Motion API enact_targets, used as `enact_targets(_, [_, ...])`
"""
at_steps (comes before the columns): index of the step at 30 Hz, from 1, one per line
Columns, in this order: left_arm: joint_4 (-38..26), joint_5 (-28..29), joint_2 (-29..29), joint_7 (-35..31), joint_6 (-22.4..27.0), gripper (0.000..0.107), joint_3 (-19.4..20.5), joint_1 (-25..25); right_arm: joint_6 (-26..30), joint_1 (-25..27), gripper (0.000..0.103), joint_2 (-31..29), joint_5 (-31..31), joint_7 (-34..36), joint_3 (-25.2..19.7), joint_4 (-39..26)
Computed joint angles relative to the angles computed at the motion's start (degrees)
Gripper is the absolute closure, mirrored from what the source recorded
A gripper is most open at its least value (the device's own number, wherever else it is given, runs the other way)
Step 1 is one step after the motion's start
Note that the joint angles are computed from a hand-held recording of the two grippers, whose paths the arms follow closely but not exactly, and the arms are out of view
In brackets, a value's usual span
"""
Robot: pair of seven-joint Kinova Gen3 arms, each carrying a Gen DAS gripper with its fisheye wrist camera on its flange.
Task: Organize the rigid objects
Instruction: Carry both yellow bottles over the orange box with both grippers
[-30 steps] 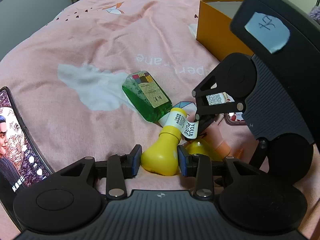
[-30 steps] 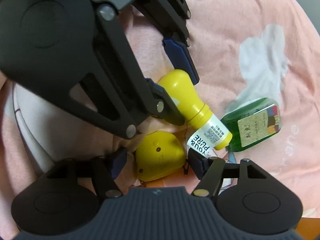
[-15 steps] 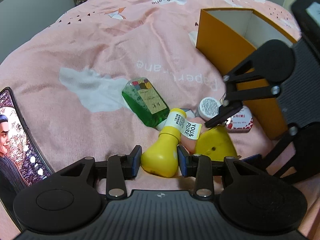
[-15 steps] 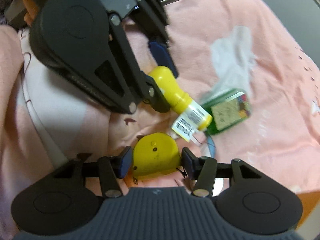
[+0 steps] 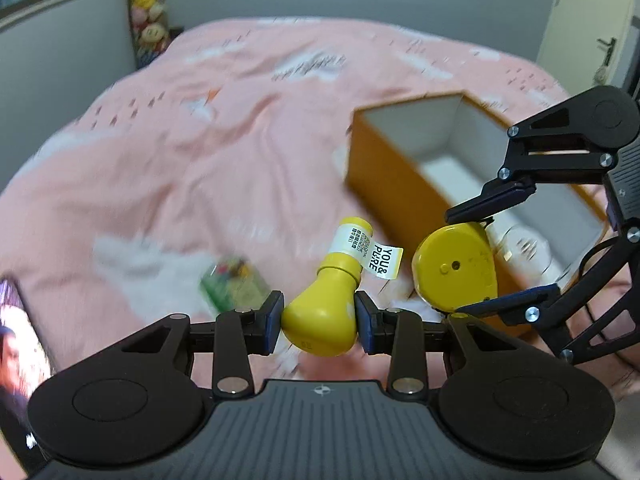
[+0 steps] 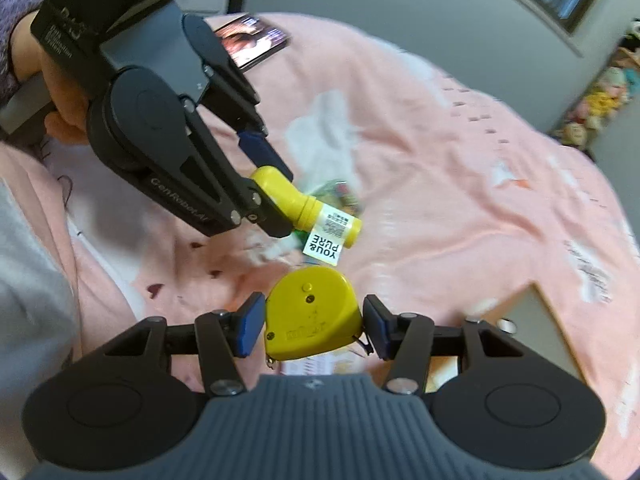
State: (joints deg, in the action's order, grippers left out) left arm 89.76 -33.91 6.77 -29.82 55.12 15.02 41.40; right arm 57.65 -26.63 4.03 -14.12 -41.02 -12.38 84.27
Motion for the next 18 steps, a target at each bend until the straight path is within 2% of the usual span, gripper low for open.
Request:
enact_targets(4, [-3.75, -1.75, 2.02, -2.92, -2.27, 0.065, -0.02, 0.71, -0.61, 1.62, 0.050, -3.76, 1.22, -1.94, 1.44, 1.01])
enact_targets(10, [-9.94, -2.22, 6.53, -8.74, -6.08, 0.065, -1.77, 2.87, -2.61, 4.12, 0.050, -6.27, 4.52, -6.90, 3.20, 2.92])
enact_targets(14, [-15.06, 0.33, 10.72, -15.20, -8.34, 0.065, -2.88, 3.61, -3.70, 5.61, 0.050, -6.43, 7.88, -10.81, 3.72, 3.98])
enact_targets(18, [-21.34, 5.07, 16.46, -20.38, -7.54, 0.065, -3.66, 3.53, -2.60, 6.44, 0.050, -5.02, 12.19, -14.32, 3.78, 3.64])
